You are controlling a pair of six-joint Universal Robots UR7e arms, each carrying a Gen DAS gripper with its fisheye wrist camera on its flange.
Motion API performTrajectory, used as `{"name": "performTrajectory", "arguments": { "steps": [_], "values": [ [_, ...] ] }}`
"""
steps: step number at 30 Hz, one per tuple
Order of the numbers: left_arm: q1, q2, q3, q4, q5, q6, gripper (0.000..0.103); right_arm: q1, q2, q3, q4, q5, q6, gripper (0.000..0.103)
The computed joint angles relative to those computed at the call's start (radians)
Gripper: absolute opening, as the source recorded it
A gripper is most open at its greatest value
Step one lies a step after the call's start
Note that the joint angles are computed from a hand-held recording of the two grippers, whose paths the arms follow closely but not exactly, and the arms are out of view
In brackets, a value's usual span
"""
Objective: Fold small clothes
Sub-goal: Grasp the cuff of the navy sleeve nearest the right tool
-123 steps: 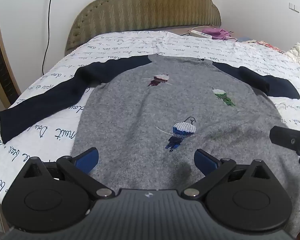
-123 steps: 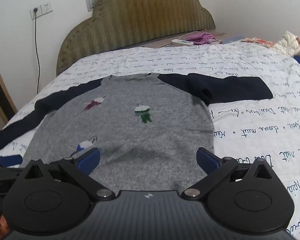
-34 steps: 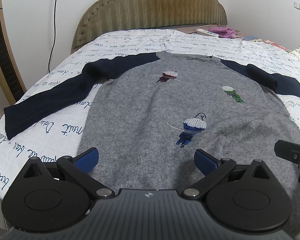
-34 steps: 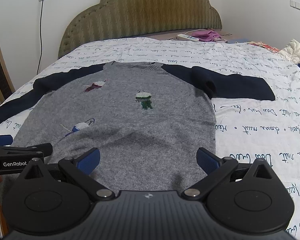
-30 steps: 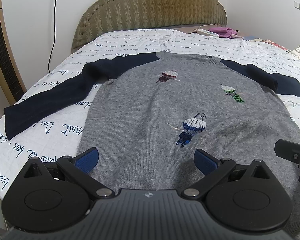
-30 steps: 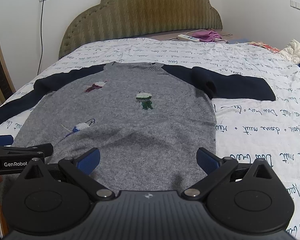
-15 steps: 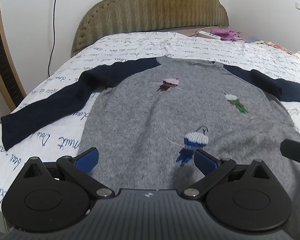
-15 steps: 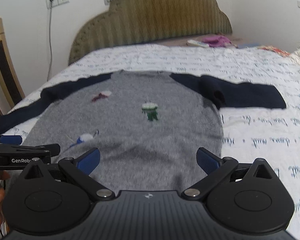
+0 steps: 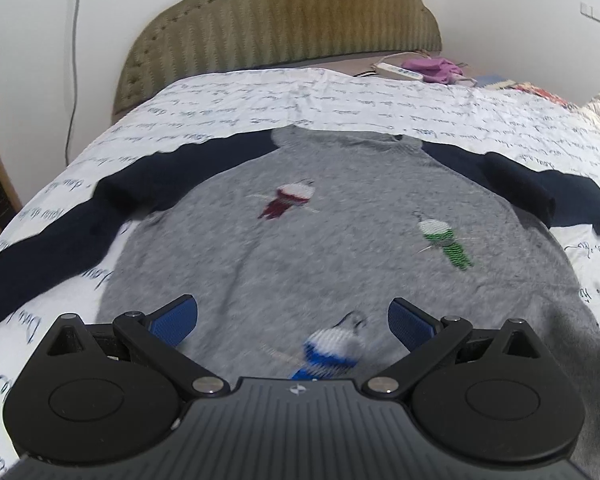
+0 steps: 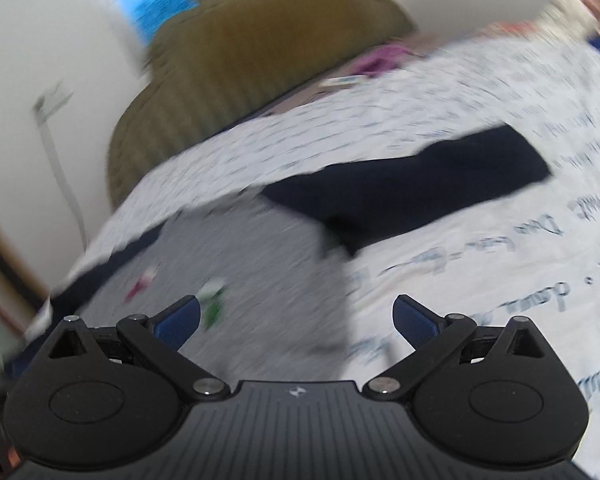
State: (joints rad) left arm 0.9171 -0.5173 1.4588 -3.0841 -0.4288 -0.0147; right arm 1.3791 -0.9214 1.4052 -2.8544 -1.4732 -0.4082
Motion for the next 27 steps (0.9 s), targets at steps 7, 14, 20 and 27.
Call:
{"name": "performTrajectory", "arguments": {
  "steps": [7,14,20,27],
  "values": [
    [0.014,0.069,-0.13,0.066,-0.023,0.047,0.103,-0.051,0.121,-0.234,0.039,-0.009,0.176,0.103],
    [0.027,0.106,-0.216,0.133,-0.026,0.053,0.103,-0.104,0.232,-0.408,0.019,0.081,0.358,0.103],
    [0.04,0.121,-0.261,0.22,-0.031,0.005,0.103,-0.118,0.348,-0.611,0.032,0.131,0.488,0.103],
    [0.044,0.141,-0.303,0.248,-0.008,0.014,0.103,-0.134,0.494,-0.891,0.16,0.161,0.641,0.021]
  ]
}}
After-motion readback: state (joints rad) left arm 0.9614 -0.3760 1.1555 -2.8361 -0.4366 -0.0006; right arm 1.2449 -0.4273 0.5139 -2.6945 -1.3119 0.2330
